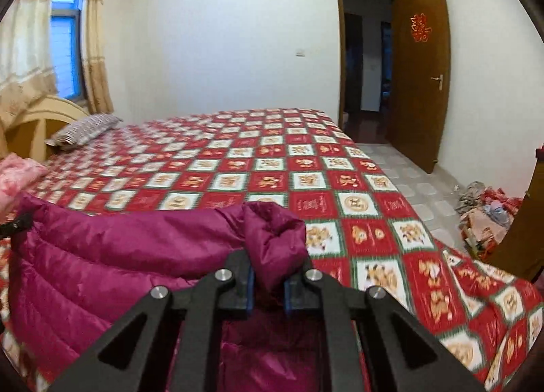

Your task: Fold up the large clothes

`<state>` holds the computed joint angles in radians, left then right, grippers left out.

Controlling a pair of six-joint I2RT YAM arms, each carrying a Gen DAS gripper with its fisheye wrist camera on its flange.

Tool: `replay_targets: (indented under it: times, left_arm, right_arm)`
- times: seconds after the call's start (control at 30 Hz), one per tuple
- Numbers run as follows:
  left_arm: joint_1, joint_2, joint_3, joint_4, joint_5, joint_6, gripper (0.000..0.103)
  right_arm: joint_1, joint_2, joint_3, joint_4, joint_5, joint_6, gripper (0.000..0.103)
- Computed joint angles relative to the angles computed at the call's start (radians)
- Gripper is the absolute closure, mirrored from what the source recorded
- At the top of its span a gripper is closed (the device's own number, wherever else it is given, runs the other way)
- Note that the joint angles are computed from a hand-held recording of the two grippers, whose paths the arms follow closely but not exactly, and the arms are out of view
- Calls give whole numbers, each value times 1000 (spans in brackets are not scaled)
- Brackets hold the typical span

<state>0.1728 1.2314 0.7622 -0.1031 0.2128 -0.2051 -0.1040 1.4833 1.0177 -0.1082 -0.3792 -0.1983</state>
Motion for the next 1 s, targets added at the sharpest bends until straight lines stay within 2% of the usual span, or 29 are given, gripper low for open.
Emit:
replay_targets:
  times: [0.1,0.27,0.53,0.67,0.83,0.93,1.0]
  left_arm:
    - [-63,155,79,24,-135,-4,97]
    - [-158,408,202,18,-353,1,97]
    - [-186,596,266,37,-437,-17,93]
    - [-222,636,291,41,-527,-9,92]
    - [-234,666,322,23,-572,-18,92]
    - [-231,666,323,22,-556,-21,91]
    - [-200,647,314,21,-477,-26,90]
  right_arm:
    - [70,133,56,67,145,5,89]
    - [144,287,80,140,319,-40,90]
    - [175,385,56,232,386,-105,88]
    - [173,444,136,147,374,-105,82]
    - [137,491,212,58,306,-48,81]
    - [132,495,220,45,299,-34,72]
    - [135,494,228,30,317,-36,67]
